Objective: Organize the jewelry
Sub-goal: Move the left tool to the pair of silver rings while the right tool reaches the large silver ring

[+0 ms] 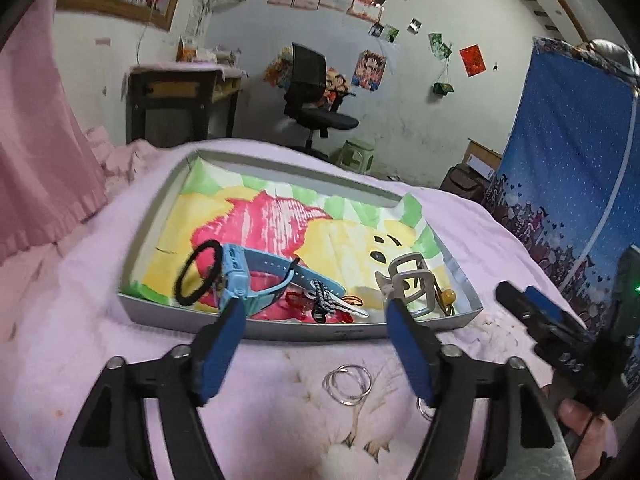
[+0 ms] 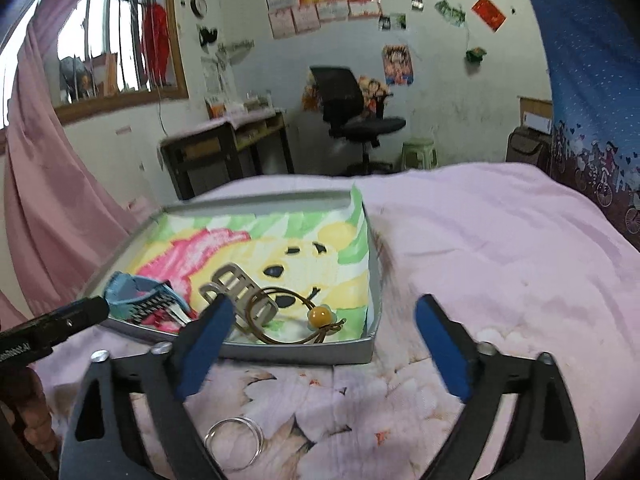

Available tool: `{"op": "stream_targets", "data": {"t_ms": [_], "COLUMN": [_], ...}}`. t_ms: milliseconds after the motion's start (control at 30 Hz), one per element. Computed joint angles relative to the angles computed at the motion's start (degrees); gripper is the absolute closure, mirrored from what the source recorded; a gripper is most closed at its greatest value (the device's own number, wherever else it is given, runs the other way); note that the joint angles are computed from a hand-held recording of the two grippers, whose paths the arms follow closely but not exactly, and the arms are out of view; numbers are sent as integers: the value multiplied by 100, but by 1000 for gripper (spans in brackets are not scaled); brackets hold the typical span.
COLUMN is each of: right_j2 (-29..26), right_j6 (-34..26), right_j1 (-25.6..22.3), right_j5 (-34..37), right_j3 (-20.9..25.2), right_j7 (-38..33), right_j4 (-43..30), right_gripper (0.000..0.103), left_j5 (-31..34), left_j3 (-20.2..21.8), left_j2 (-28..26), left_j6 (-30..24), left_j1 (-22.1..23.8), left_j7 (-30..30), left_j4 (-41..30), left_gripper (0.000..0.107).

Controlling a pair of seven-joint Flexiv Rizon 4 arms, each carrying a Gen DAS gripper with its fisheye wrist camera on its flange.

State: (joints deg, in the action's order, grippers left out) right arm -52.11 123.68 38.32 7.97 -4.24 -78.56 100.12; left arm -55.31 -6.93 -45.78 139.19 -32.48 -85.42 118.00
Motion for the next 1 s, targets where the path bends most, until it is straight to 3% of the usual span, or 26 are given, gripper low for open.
{"op": "stream_targets", "data": {"t_ms": [67, 233, 467, 867, 1000], "right_j2": [38, 138, 212, 347, 376], "right_j6": [470, 1161, 1909, 2151, 1989], "right_j1": [-123, -287, -418, -298, -279], "right_j5": [-51, -147, -210, -91, -95], "right_j3": [161, 424, 653, 721, 711], "right_j7": [-43, -231, -483, -1064, -1181], "right_j4": [195, 536, 980, 1457, 1481], "right_gripper": [6, 1, 1, 1, 1], "left_j5": [-121, -485, -1000, -961, -905], "left_j3": [32, -66, -337, -569, -573], "left_j2": [7, 14, -52, -107, -151], "left_j6": [172, 594, 1232, 1521, 1549], "left_j1": [-136, -344, -520, -514, -510], "left_j7": [72, 297, 742, 693, 648], "left_j4": [46, 138, 228, 475, 475], "left_gripper": [20, 11, 7, 7, 7]}}
